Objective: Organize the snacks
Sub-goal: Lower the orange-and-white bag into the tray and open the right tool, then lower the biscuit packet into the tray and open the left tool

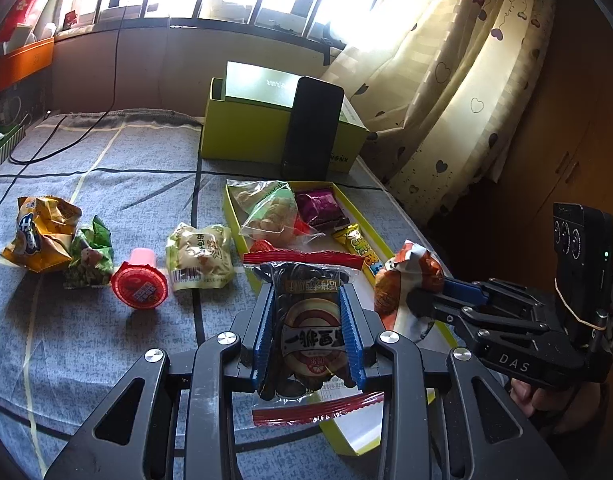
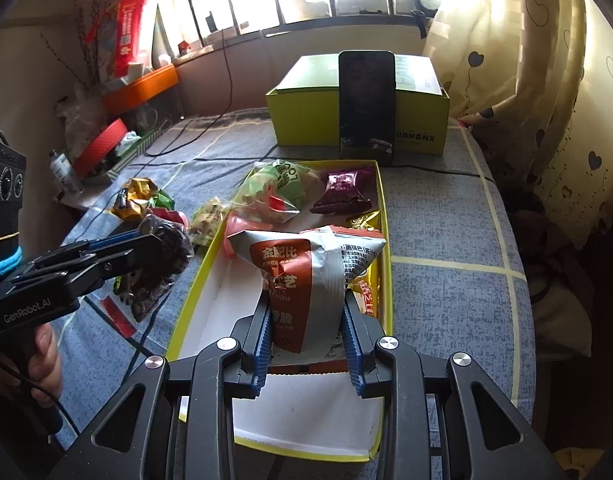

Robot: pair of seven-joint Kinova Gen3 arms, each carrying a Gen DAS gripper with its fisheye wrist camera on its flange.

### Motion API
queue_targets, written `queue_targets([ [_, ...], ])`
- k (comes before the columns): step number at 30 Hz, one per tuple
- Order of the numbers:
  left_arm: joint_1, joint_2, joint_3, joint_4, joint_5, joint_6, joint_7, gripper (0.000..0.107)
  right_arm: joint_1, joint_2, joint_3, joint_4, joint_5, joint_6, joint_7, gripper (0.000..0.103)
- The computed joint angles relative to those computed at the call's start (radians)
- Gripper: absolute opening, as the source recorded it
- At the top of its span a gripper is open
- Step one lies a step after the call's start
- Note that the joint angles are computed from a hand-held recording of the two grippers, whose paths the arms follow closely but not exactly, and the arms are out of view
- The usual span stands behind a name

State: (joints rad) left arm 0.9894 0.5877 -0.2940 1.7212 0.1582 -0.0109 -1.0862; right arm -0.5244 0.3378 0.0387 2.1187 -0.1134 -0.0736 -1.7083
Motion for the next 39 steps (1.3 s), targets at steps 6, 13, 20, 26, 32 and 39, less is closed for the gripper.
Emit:
queue_targets([
  [6, -0.021, 0.007, 0.026, -0.016, -0.010, 0.014, -0.002, 0.033, 0.027, 0.057, -0.014, -0.092, 0.026, 0.042, 0.004, 0.029],
  [13, -0.031, 0.010, 0.035, -0.021, -0.022, 0.023, 0.009, 0.033, 0.003, 0.116, 0.018, -0.179, 0.057, 0.065, 0.001, 0.029],
  [20, -0.064, 0.010, 0.077, -0.028, -0.044, 0.027, 0.008, 0.033, 0.084, 0.084, -0.064, -0.143, 0.060, 0.016, -0.018, 0.037],
  [26, -0.115, 0.012, 0.161, -0.042, -0.070, 0.041, -0.012, 0.033, 0.123, 0.027, -0.093, -0.052, 0.038, -0.037, -0.041, 0.041],
  [32, -0.149, 0.035, 0.243, -0.088, -0.110, 0.083, -0.050, 0.033, 0.152, -0.013, -0.121, 0.021, 0.033, -0.079, -0.060, 0.043],
  [39, -0.224, 0.071, 0.352, -0.140, -0.135, 0.127, -0.080, 0.033, 0.188, -0.046, -0.151, 0.064, 0.042, -0.101, -0.079, 0.045],
])
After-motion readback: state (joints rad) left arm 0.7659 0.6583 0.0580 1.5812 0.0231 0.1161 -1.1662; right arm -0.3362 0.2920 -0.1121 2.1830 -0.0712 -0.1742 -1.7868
